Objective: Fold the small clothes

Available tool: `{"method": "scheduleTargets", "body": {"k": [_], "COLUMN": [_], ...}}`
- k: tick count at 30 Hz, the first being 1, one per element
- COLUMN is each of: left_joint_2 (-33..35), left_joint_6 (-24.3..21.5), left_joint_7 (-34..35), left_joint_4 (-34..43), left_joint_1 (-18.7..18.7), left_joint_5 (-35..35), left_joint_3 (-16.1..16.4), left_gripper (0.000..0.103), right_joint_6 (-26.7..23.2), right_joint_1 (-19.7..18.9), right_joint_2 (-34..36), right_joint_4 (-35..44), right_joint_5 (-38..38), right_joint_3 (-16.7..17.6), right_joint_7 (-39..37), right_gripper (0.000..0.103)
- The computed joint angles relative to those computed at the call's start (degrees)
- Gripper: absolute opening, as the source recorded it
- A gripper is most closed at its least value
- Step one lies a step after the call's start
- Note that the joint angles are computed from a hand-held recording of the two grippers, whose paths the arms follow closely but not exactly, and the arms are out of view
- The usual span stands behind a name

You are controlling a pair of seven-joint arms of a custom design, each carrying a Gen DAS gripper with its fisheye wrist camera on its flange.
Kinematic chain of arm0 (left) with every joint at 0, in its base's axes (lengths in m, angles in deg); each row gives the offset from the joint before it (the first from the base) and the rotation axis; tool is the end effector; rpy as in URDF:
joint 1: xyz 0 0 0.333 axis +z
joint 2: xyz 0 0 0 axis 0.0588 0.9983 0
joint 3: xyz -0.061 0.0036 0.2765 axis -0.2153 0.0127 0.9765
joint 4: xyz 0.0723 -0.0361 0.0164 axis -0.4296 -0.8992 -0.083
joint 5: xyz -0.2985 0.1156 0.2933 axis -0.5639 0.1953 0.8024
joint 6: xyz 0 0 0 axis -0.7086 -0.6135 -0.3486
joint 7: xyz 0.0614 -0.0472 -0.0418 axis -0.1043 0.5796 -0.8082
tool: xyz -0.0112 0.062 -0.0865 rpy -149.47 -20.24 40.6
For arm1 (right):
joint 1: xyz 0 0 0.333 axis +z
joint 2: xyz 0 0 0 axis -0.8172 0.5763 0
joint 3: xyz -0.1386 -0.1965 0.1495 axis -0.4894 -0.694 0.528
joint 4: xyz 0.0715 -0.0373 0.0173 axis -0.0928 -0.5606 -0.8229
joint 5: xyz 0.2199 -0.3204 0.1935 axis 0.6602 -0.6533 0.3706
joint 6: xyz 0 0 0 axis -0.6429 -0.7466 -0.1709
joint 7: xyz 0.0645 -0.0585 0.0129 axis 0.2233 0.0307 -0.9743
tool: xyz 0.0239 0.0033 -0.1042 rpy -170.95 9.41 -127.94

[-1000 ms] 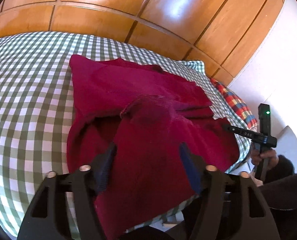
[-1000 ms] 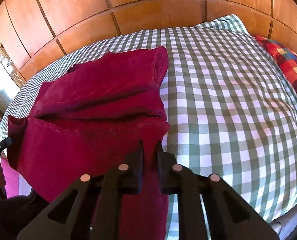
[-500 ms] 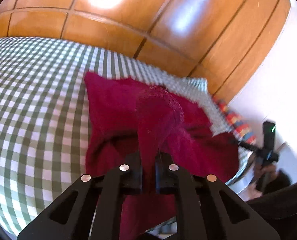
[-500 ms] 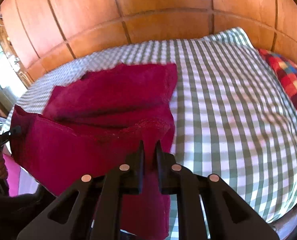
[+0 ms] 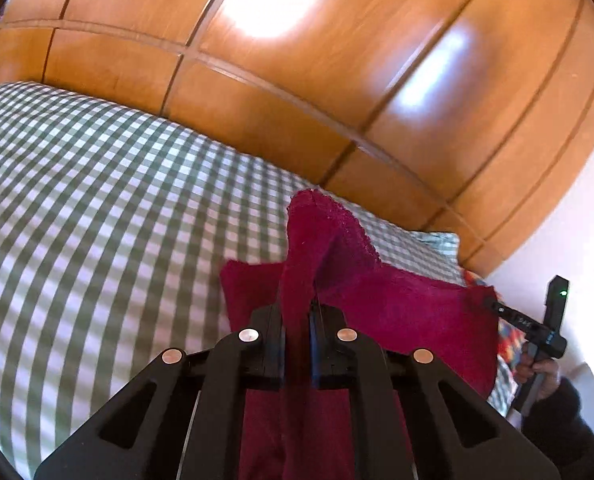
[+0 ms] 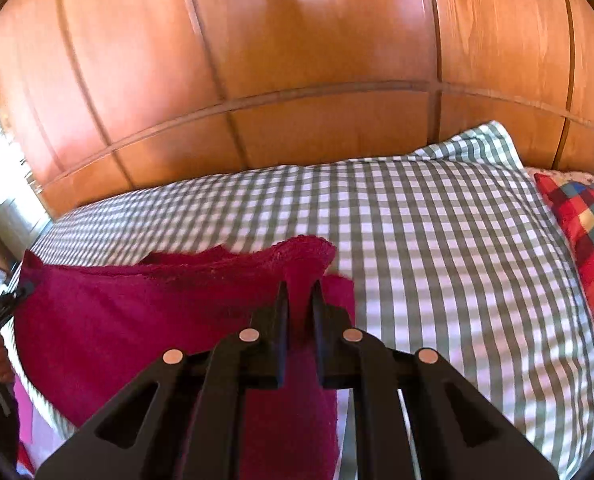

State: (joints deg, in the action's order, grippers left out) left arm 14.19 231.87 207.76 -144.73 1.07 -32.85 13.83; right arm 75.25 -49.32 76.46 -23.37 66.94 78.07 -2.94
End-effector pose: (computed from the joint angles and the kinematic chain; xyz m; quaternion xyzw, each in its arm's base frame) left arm 0.6174 -0.0597 0.4259 -0.7155 0.5301 -0.4399 0.1163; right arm 0.7223 0.0896 0.4593 -0.6767 0.6494 -0.1551 0.3102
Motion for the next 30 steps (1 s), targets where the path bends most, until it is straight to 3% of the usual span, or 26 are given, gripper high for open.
{"method": "scheduleTargets", "body": {"k": [2, 7, 9, 11, 14, 15, 18, 22, 23, 25, 30], "left_joint_2": [3.56, 12.32, 14.17, 14.58, 12.26, 10.54, 3.56, -7.17, -9.55, -14.69, -20.15], "left_joint_6": [-0.79, -3.89, -5.22, -6.43, -6.5, -6.29, -6.98, -9.84, -10.63, -10.99, -10.85], "left_joint_7": [-5.63, -26.92, -29.34, -30.91, -27.39, -24.71, -12.09, 1.35, 2.71, 5.88, 9.55], "left_joint_4": [3.04, 9.95, 11.6, 11.91, 9.15, 7.23, 0.34, -10.04, -12.45, -17.93, -24.47], "left_joint_1": [0.28, -0.96, -0.38, 0.71, 5.12, 6.7, 9.34, 7.05, 6.09, 3.58, -2.52], "left_joint_5": [5.82, 28.71, 31.81, 33.56, 29.22, 26.49, 12.95, -1.14, -2.48, -5.37, -6.25], "left_joint_3": [0.53, 4.22, 3.97, 3.16, -1.15, -2.63, -5.17, -3.03, -2.28, -1.02, 0.94], "left_gripper": [0.007, 0.007, 0.007, 0.015, 0.025, 0.026, 0.028, 0.031, 0.042, 0.052, 0.054], "right_joint_6": [-2.56, -8.07, -9.97, -10.37, -8.24, -7.07, -3.66, -4.12, -4.99, -6.13, -8.57], "right_joint_1": [1.04, 2.16, 1.81, 1.29, -0.57, -0.99, -3.61, -5.42, -5.33, -4.54, -1.6], "right_joint_2": [5.27, 14.15, 16.4, 16.75, 13.33, 11.16, 3.54, -7.3, -9.9, -13.95, -23.61], "right_joint_4": [6.24, 15.91, 18.34, 18.52, 13.69, 10.85, 0.84, -12.72, -15.79, -20.58, -31.25], "right_joint_5": [-2.93, -8.1, -8.59, -8.36, -5.64, -4.59, 1.47, 11.53, 13.49, 16.0, 19.82], "right_joint_3": [-1.25, -2.58, -2.28, -1.76, -0.25, 0.19, 2.38, 3.03, 2.62, 1.4, -2.4], "right_joint_7": [3.06, 7.79, 8.35, 8.22, 6.31, 5.6, 0.17, -8.37, -10.15, -12.51, -15.85], "right_gripper": [0.009, 0.009, 0.009, 0.011, 0.031, 0.044, 0.051, 0.057, 0.057, 0.057, 0.057]}}
